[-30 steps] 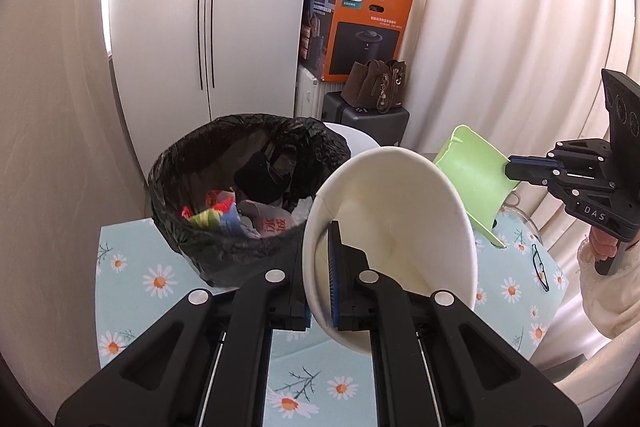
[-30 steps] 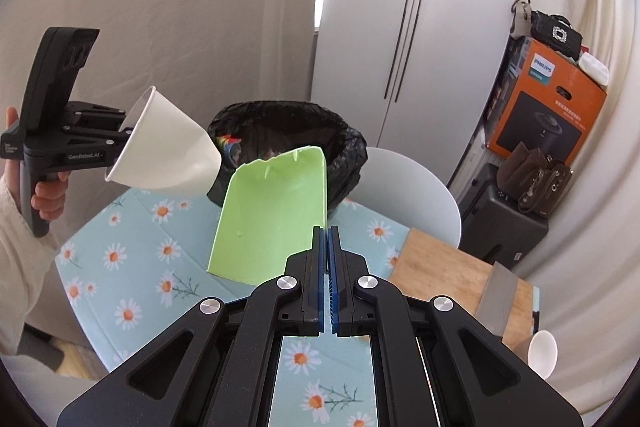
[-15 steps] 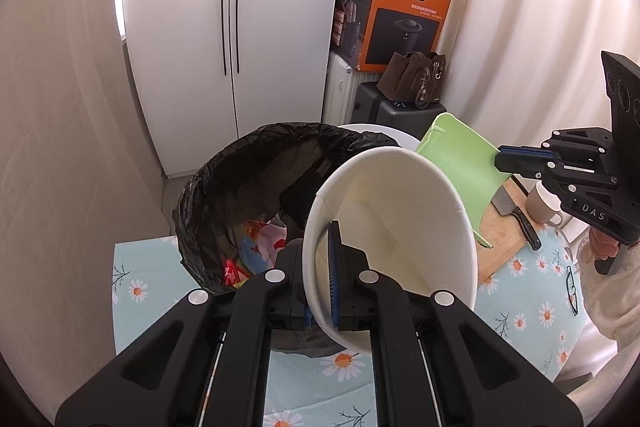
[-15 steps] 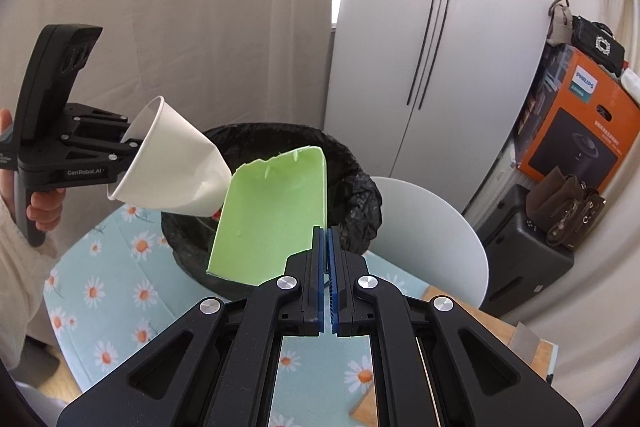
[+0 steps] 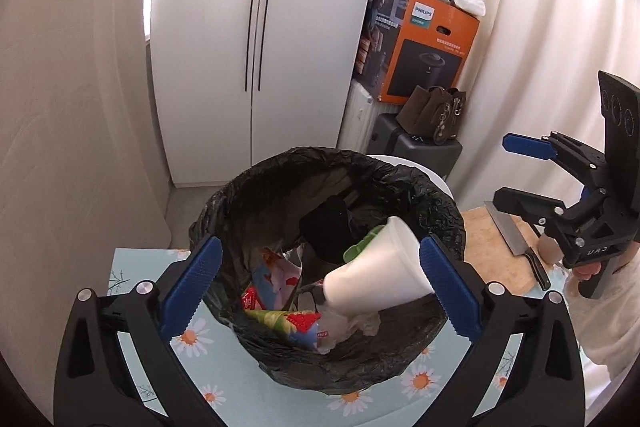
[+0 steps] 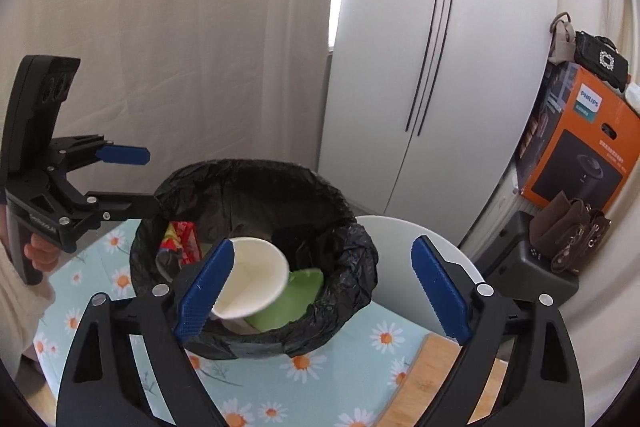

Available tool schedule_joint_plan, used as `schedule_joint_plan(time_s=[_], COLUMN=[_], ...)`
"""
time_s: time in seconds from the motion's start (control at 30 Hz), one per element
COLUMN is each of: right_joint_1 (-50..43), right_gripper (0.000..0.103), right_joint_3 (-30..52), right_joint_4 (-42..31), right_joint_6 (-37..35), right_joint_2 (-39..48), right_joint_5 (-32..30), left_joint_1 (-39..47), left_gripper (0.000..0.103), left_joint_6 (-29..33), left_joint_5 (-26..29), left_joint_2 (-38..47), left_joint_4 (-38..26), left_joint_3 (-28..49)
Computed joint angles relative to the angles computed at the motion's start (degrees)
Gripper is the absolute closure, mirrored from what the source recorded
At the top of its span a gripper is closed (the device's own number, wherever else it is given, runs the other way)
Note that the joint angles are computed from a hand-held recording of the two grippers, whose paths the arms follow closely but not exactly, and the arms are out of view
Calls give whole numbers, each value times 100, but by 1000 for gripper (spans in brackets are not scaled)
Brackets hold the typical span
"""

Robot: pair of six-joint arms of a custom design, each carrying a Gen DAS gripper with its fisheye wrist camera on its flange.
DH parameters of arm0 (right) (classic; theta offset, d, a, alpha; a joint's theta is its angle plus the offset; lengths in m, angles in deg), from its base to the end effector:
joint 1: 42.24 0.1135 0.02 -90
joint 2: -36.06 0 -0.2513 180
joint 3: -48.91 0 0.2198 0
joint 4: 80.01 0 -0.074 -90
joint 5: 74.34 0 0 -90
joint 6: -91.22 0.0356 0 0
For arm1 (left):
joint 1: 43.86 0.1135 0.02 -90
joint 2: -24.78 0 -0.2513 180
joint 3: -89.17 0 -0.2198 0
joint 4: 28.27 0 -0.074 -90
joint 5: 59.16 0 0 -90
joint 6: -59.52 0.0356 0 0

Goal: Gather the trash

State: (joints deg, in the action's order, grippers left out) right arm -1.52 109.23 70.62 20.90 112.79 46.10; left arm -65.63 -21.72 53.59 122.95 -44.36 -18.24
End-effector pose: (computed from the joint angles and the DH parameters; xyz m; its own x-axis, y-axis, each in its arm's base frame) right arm 0.1983 0.1469 0.2210 -0.6107 -0.1425 -0.7790 -0.0945 0.9898 -0.1070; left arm 0.3049 -0.1366 0.1963 -0.5173 0.3578 -0.7774 0.6972 0.7030 -0.1403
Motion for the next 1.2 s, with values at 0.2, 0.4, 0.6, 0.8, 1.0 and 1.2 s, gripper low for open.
schedule_joint_plan(time_s=[0.2,0.4,0.6,0.8,1.0,1.2], right_joint_1=[83,886,1790,2761,3664,4567], right_gripper=[17,16,16,15,15,15], right_joint_3=[-391,-369,-224,-92,30,204], right_joint_4=[-160,-874,-1723,-2507,-3174,-3710], right_joint_6=[524,1189,2067,3299,4625,5910], right_joint_2=[-524,-850,-944,-746,-368,174], right_joint_5=[-241,397,975,1374,1524,1524], left_joint_1=[144,114,118,167,221,166], left_gripper=[6,6,6,6,6,6], left_joint_6=[58,134,179,234,298,364], left_joint_5=[53,-211,-374,-357,-258,-364], left_joint_2=[-408,-942,-1753,-2632,-3435,-4338], left_joint_4=[-264,-413,-394,-569,-809,-1177], left_joint_3=[-323,-787,-1472,-2140,-2822,-3389])
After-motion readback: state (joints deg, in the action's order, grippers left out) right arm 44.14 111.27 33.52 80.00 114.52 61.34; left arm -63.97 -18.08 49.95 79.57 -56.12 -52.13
